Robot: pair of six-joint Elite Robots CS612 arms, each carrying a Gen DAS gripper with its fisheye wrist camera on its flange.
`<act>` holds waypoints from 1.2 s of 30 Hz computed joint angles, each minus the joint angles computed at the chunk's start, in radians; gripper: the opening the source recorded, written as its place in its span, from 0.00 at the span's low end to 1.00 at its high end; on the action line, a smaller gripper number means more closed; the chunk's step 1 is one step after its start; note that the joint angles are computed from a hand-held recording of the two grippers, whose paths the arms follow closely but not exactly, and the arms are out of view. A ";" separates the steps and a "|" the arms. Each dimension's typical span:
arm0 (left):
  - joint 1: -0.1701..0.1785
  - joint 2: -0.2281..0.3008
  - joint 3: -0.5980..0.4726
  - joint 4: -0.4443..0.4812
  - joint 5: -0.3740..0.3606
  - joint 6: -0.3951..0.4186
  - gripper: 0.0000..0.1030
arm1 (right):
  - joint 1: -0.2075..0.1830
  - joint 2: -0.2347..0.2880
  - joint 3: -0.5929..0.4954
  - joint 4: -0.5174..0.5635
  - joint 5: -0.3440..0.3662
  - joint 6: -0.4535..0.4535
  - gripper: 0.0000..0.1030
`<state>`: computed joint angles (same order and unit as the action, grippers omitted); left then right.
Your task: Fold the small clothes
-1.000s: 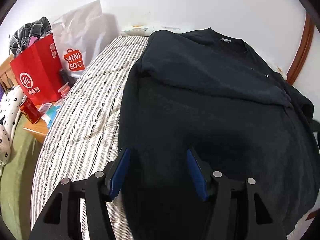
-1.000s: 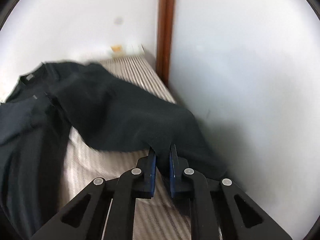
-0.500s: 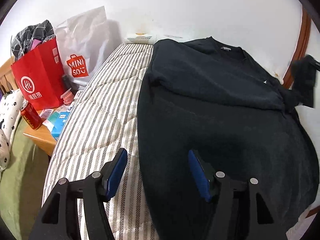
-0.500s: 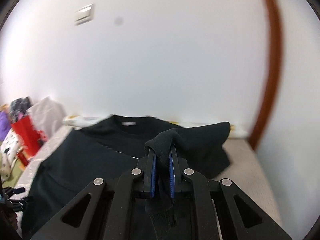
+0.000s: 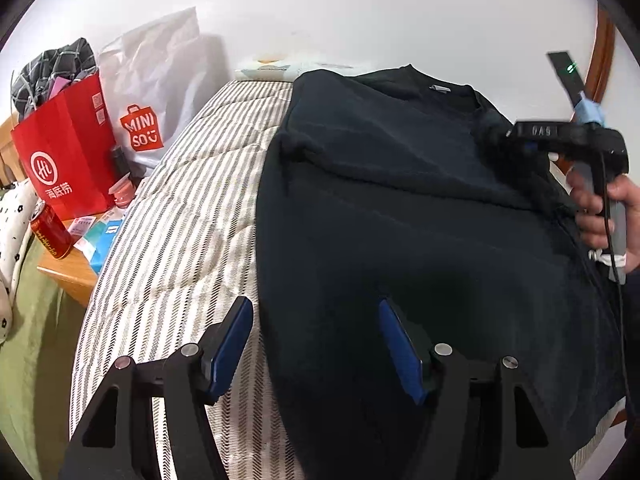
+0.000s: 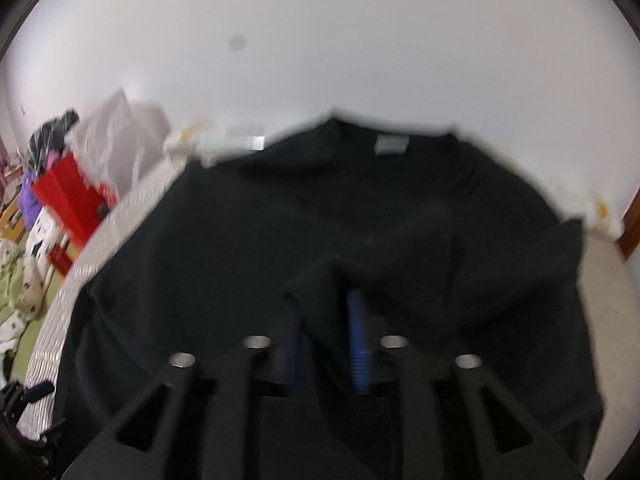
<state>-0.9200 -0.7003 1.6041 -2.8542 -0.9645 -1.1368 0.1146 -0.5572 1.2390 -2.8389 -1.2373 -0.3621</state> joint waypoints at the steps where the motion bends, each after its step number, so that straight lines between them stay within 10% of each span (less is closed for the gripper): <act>1: -0.001 0.000 -0.003 0.002 0.003 0.008 0.61 | -0.002 -0.002 0.002 0.029 -0.009 -0.005 0.48; 5: -0.010 0.001 -0.009 0.010 0.029 0.022 0.62 | -0.035 -0.043 0.097 -0.076 0.031 -0.027 0.70; 10: -0.014 0.004 -0.013 -0.006 0.051 0.025 0.63 | -0.081 -0.085 0.200 -0.190 0.031 -0.052 0.70; 20: -0.011 0.013 -0.024 -0.008 0.041 0.039 0.63 | -0.112 -0.025 0.116 -0.051 0.072 0.038 0.63; 22: -0.012 0.011 -0.019 -0.011 0.045 0.034 0.63 | -0.108 -0.014 0.100 -0.049 0.066 0.042 0.57; 24: -0.009 0.010 -0.011 -0.031 0.032 0.031 0.63 | -0.101 -0.011 0.095 -0.052 0.055 0.047 0.16; 25: -0.009 0.009 -0.009 -0.034 0.029 0.032 0.63 | -0.097 -0.017 0.099 -0.044 0.051 0.037 0.11; 36: 0.001 -0.007 0.021 -0.062 0.032 0.032 0.63 | -0.025 -0.088 0.125 -0.058 0.166 -0.020 0.11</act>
